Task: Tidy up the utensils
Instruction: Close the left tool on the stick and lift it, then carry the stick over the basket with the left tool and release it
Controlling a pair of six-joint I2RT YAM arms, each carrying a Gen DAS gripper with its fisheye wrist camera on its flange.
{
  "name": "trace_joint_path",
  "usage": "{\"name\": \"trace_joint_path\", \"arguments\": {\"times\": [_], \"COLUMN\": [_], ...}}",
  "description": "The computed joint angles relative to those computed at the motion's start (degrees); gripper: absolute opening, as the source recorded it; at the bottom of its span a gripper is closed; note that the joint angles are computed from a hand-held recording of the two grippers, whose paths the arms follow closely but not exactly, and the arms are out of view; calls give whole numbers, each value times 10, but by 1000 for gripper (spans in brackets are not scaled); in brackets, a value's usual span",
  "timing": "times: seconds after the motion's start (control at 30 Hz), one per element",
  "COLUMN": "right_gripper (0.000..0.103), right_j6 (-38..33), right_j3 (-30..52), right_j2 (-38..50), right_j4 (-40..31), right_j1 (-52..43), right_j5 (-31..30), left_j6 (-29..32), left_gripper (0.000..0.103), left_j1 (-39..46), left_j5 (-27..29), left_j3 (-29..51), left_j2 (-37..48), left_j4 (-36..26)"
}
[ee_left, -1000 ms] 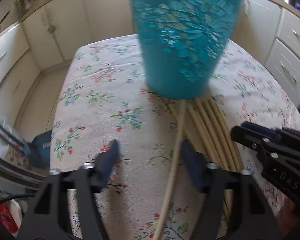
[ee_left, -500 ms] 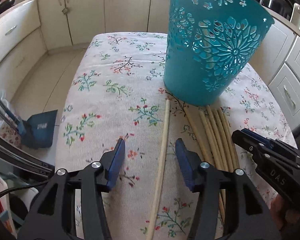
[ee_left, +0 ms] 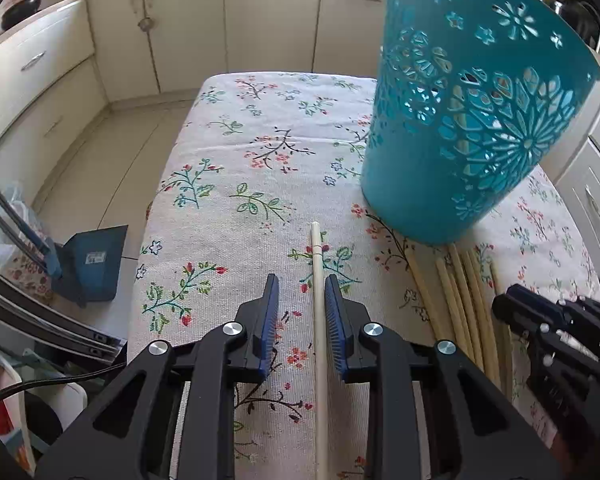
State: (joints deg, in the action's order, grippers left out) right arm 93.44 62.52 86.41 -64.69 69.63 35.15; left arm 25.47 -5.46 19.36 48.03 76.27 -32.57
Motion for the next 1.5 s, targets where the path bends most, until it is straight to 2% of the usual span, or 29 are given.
{"name": "trace_joint_path", "arguments": {"times": [0.1, 0.17, 0.23, 0.27, 0.3, 0.37, 0.53, 0.63, 0.83, 0.93, 1.1, 1.2, 1.5], "right_gripper": [12, 11, 11, 11, 11, 10, 10, 6, 6, 7, 7, 7, 7], "right_j6": [-22, -73, -104, -105, -95, -61, -8, 14, 28, 23, 29, 26, 22], "right_j3": [-4, -7, 5, 12, 7, -26, -64, -89, -42, -26, -81, -76, -86], "right_j2": [-7, -12, -3, 3, -1, -29, -50, -69, -25, -11, -70, -65, -73], "right_j4": [8, 34, 32, 25, 23, 47, 83, 104, 53, 34, 84, 82, 92], "right_j1": [-3, 1, 9, 13, 17, 25, 33, 35, 40, 39, 41, 39, 37], "right_j5": [-7, -17, -23, -23, -23, -15, 20, 37, 38, 38, 42, 42, 42], "left_j6": [25, 29, 33, 31, 31, 33, 49, 58, 76, 86, 106, 109, 76], "left_gripper": [38, 38, 33, 21, 14, 7, 5, 5, 5, 5, 5, 5, 5], "left_j1": [-21, -41, -47, -46, -43, -37, -18, -1, 40, 65, 129, 159, 178], "left_j5": [-14, -37, -38, -36, -33, -26, -8, 10, 59, 101, 222, 283, 399], "left_j3": [11, 10, 17, 22, 32, 44, 53, 46, 51, 66, 126, 178, 352], "left_j2": [5, 5, 14, 19, 28, 39, 45, 27, -6, -21, -33, -34, -20], "left_j4": [-16, -9, -8, -10, -15, -22, -44, -57, -100, -130, -204, -252, -359]}}
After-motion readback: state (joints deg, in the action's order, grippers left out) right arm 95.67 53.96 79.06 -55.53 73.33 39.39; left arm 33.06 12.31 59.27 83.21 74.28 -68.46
